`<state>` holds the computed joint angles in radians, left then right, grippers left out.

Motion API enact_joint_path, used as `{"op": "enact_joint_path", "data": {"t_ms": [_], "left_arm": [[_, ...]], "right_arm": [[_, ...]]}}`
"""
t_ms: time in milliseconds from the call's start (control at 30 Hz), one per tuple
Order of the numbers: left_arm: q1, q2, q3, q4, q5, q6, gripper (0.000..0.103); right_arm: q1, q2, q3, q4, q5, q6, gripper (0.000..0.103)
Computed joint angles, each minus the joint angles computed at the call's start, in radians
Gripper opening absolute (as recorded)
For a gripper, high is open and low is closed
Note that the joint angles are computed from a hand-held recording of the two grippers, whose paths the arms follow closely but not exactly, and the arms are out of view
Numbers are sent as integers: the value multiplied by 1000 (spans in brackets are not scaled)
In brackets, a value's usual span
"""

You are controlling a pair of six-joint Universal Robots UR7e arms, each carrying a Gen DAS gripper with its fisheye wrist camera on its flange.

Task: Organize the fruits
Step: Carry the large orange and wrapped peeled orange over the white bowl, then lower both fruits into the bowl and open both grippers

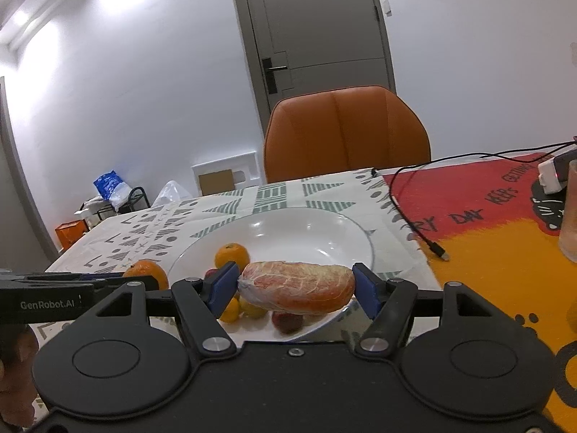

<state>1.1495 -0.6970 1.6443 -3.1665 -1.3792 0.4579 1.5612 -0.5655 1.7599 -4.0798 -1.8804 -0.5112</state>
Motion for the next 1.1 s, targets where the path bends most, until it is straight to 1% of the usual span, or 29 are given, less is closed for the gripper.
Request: {"op": "enact_joint_path", "data": {"t_ms": [600, 700, 1100], "left_arm": [[-27, 56, -42, 29, -6, 3, 38], [-33, 63, -43, -3, 12, 6, 42], [-19, 50, -53, -21, 60, 2, 42]], "right_arm": [[-25, -26, 13, -5, 27, 8, 66], [-26, -27, 12, -3, 27, 9, 66], [-29, -12, -41, 60, 36, -2, 66]]}}
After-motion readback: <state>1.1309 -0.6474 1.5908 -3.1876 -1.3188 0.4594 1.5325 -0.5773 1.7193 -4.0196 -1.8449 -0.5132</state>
